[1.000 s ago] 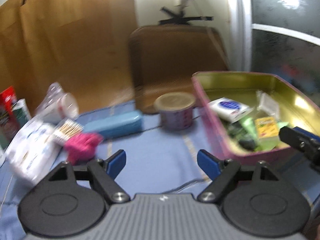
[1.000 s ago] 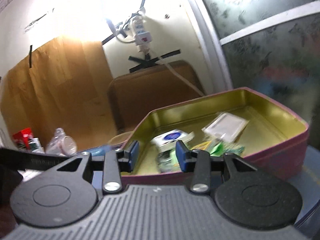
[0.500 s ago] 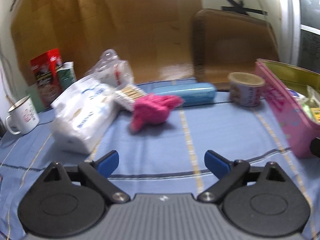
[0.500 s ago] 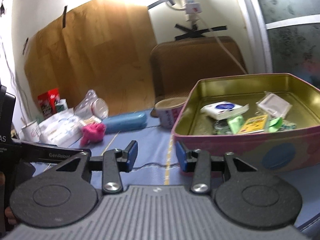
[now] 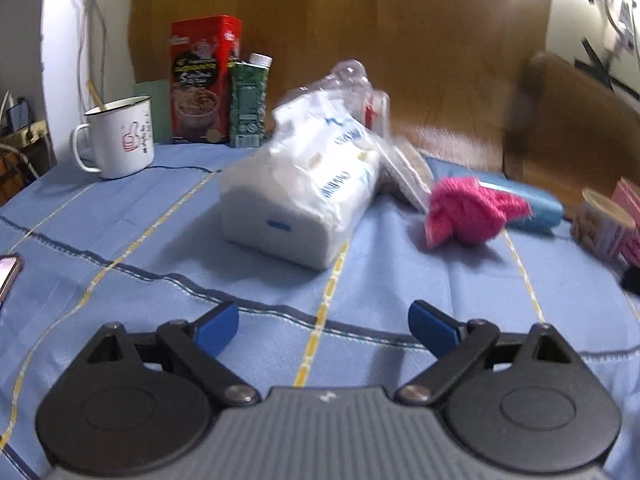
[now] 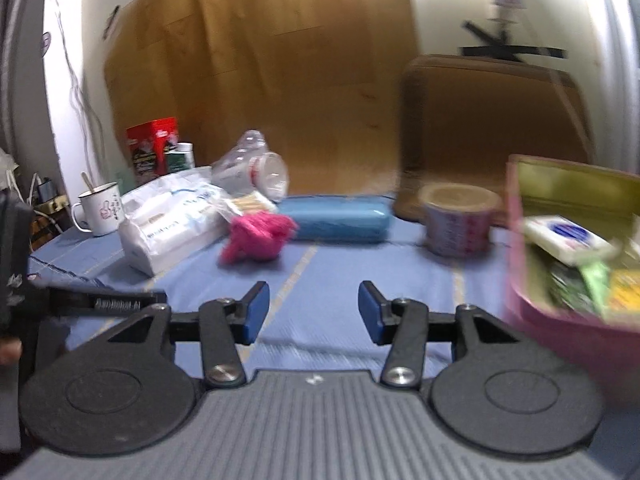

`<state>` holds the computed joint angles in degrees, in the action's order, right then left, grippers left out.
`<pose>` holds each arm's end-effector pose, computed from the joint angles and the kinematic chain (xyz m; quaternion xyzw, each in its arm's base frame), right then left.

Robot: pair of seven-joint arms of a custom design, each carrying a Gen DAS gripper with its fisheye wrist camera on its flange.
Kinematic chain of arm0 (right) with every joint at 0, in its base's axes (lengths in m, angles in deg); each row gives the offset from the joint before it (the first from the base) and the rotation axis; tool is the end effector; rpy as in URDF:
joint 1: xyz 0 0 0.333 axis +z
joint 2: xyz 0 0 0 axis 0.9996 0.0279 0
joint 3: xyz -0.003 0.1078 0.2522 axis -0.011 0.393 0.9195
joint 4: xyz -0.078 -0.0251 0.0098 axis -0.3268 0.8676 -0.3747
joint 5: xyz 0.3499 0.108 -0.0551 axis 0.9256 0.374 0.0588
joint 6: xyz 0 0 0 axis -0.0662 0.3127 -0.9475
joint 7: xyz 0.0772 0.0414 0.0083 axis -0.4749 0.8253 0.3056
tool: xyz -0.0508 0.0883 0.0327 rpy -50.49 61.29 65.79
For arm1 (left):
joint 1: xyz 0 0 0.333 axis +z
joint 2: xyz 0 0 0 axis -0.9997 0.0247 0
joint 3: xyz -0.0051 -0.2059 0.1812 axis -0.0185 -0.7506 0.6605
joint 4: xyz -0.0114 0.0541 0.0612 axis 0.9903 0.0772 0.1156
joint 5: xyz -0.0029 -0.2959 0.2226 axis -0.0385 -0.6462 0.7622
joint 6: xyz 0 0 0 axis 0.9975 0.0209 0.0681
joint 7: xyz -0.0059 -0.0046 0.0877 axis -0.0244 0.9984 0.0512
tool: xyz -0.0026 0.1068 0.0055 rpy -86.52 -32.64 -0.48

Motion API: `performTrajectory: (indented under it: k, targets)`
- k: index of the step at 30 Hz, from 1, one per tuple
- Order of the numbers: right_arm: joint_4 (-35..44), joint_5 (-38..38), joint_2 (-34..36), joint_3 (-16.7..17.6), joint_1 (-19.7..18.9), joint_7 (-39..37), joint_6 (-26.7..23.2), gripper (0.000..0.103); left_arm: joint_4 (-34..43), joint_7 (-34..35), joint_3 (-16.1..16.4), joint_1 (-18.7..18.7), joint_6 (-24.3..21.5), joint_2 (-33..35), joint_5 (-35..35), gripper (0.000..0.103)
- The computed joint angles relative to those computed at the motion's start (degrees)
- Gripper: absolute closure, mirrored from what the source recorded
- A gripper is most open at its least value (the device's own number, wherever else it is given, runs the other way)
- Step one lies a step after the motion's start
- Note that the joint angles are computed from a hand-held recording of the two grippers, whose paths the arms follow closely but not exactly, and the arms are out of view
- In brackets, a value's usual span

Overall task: Organize soft objects
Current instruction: 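Withdraw the left tool from the tin back over the table, then reach the right tool down and grasp the pink knitted cloth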

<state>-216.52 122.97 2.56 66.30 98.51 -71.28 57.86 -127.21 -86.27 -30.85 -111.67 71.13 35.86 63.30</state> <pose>0.4632 0.0288 0.4656 -0.7846 0.3607 -0.1373 0.4851 0.3544 -0.3088 0.3984 -0.7935 0.4148 -0.2457 0.3714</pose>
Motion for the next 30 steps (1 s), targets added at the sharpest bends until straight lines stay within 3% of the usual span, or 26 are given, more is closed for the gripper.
performTrajectory:
  k: [4,10,11,12,13,14,19,26,30]
  targets:
    - [9.7,0.6,9.7,2.7,1.8,6.9,1.2,0.05,0.7,-0.2,-0.6,-0.3,-1.6,0.6,1.1,0.008]
    - [18.8,-6.0,19.7,7.0,3.0,10.9,1.1,0.024,0.6,0.0,0.0,-0.5,-0.7,0.8,1.0,0.008]
    - [19.6,-7.7,20.9,7.6,3.2,12.2,2.2,0.025,0.4,-0.2,0.1,-0.4,-0.4,0.6,0.9,0.008]
    - [20.2,-9.9,21.9,8.2,3.4,14.1,3.7,0.038,0.2,-0.3,0.1,-0.4,-0.3,0.5,0.9,0.008]
    - [20.8,-11.3,22.6,8.1,3.0,15.4,2.0,0.05,0.1,-0.5,0.1,-0.4,-0.1,0.3,1.0,0.008]
    - [20.7,-11.0,22.3,8.0,2.4,15.9,0.5,0.054,0.0,-0.6,0.0,-0.4,0.0,0.3,1.1,0.008]
    - [15.3,-10.5,16.5,5.7,-0.4,13.1,-4.7,0.055,0.3,0.8,0.3,-0.2,0.5,0.6,0.1,0.008]
    - [5.4,-12.0,5.5,-0.9,-5.7,7.2,-14.1,0.056,2.4,3.8,0.2,-0.4,-1.6,2.4,-2.4,0.008]
    - [1.9,-9.7,2.5,-2.3,-7.0,4.9,-13.3,0.056,3.9,5.5,0.4,-0.9,-3.3,3.7,-3.2,0.008]
